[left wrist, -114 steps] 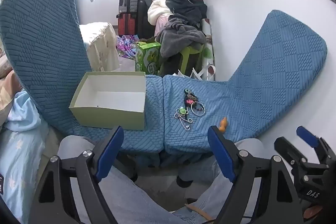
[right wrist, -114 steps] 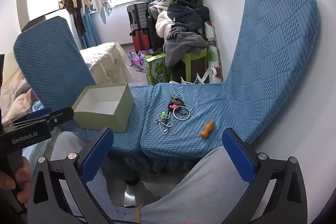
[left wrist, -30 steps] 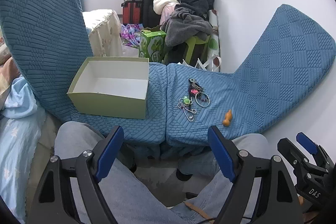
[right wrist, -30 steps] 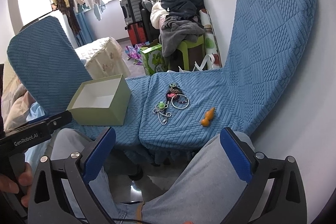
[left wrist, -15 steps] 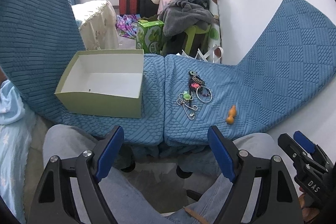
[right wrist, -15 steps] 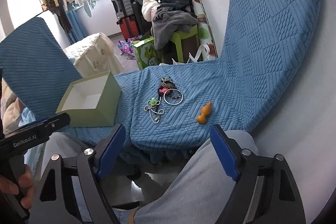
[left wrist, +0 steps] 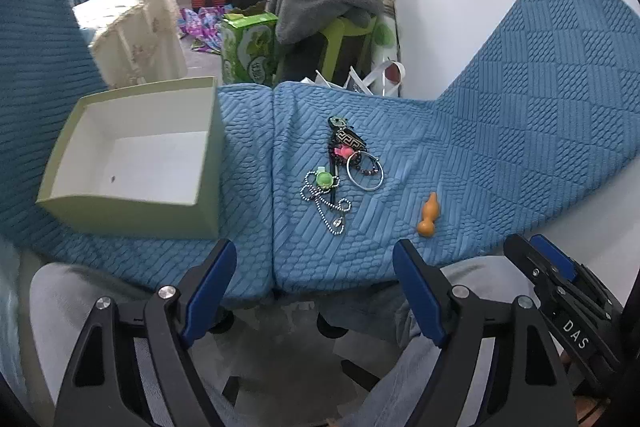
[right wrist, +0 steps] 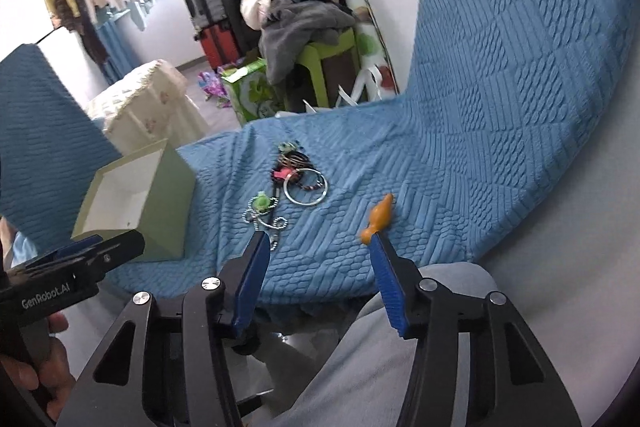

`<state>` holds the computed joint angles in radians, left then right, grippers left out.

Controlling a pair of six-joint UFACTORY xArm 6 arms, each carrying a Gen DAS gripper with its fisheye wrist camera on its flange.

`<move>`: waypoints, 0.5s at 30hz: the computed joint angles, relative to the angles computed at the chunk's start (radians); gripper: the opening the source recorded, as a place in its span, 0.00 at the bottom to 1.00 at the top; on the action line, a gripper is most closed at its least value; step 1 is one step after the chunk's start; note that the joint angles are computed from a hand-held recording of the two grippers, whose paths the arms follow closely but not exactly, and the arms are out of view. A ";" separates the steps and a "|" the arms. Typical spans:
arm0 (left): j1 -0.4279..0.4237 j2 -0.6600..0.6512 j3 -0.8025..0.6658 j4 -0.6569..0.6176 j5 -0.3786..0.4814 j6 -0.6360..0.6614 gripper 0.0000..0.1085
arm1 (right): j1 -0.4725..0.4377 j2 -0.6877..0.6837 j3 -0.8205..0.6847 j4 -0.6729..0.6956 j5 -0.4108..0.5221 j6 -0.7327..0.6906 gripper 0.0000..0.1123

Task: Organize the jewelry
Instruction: 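Grasp the green-bead chain with the left tool while the right tool grasps the orange pendant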

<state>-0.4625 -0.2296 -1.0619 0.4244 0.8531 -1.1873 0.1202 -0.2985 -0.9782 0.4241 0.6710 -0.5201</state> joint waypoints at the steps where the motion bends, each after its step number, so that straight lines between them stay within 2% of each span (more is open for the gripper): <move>1: 0.011 0.015 -0.003 -0.006 -0.021 0.010 0.74 | 0.000 0.024 -0.015 -0.005 0.002 0.010 0.45; 8: 0.090 0.155 -0.051 -0.088 -0.137 0.110 0.66 | 0.012 0.165 -0.090 -0.108 -0.074 0.090 0.45; 11: 0.116 0.227 -0.091 -0.114 -0.161 0.158 0.65 | 0.014 0.231 -0.127 -0.143 -0.092 0.120 0.44; 13: 0.134 0.272 -0.114 -0.161 -0.182 0.209 0.64 | 0.013 0.280 -0.163 -0.151 -0.083 0.142 0.44; 15: 0.148 0.315 -0.137 -0.187 -0.190 0.246 0.59 | 0.008 0.340 -0.222 -0.105 -0.037 0.146 0.44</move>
<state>-0.3143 0.0853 -1.1991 0.2372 0.6627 -0.9411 0.1278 0.0418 -1.2006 0.3187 0.6344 -0.3745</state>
